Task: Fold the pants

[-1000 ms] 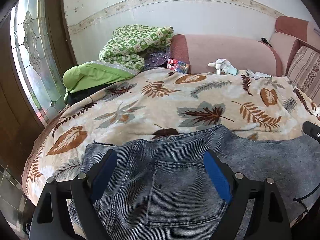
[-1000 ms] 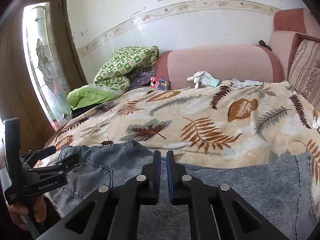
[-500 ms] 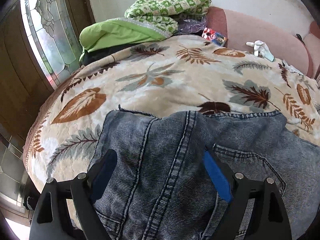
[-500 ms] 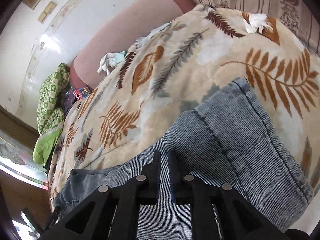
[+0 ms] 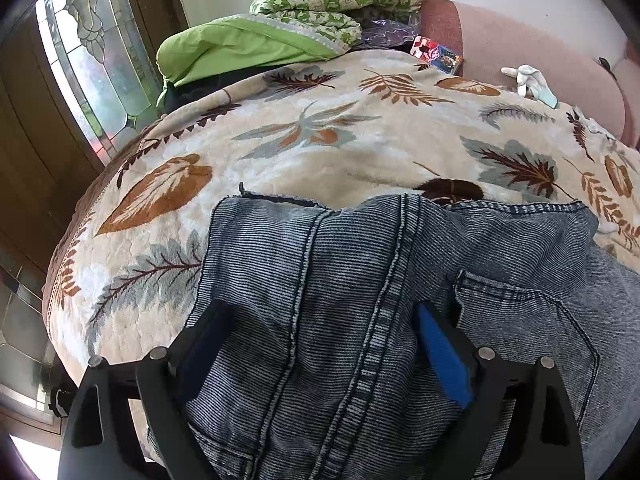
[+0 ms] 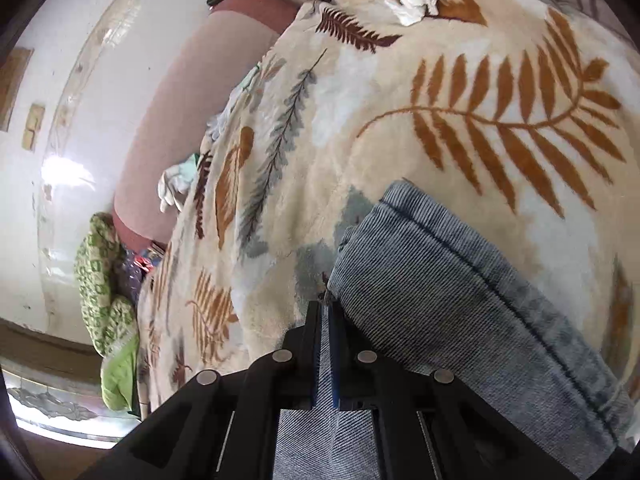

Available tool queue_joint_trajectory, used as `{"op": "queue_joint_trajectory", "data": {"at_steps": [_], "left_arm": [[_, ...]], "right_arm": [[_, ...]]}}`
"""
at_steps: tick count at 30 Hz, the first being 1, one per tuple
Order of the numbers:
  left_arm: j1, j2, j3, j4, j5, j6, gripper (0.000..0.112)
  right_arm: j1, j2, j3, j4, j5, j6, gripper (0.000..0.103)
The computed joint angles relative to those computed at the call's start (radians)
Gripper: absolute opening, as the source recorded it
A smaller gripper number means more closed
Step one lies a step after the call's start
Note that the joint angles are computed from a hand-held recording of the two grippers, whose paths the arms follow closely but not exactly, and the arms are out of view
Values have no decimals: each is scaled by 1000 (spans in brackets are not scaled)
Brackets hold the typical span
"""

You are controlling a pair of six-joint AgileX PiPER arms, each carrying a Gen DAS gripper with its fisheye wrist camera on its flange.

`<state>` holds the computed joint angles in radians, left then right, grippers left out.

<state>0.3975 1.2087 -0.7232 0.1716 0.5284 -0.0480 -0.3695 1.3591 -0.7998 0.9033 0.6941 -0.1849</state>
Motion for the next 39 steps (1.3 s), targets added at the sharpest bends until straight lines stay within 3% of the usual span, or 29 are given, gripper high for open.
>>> {"op": "queue_joint_trajectory", "data": {"at_steps": [4,7,10,16,21,27,32,39], "left_arm": [[-16,-11,13,44,-13,-51,94],[-53,-37,30,142,-26,-154,94],[-57,-78,42,145,-45,-152,94],[-51,-96,47,181,-70,-199,94],[-82,-59,47,253,-39,-287,94],[-187,-182,103,422,-46,-431,94],[-137,-177,77,320,-48,-329,94],[6,-173,45,78,-71,-82,94]], "right_arm": [[-74,-163,7,-150,-16,83,10],[-158,-175,-18,-95,112,-34,10],[-114,-148,-20,-123,175,-69,10],[62,-42,-20,-293,85,90,11],[145,-54,-9,-412,17,198,11],[14,-65,15,-204,92,20,11],[13,-119,17,-179,87,-26,13],[-108,-225,34,-76,124,-157,13]]}}
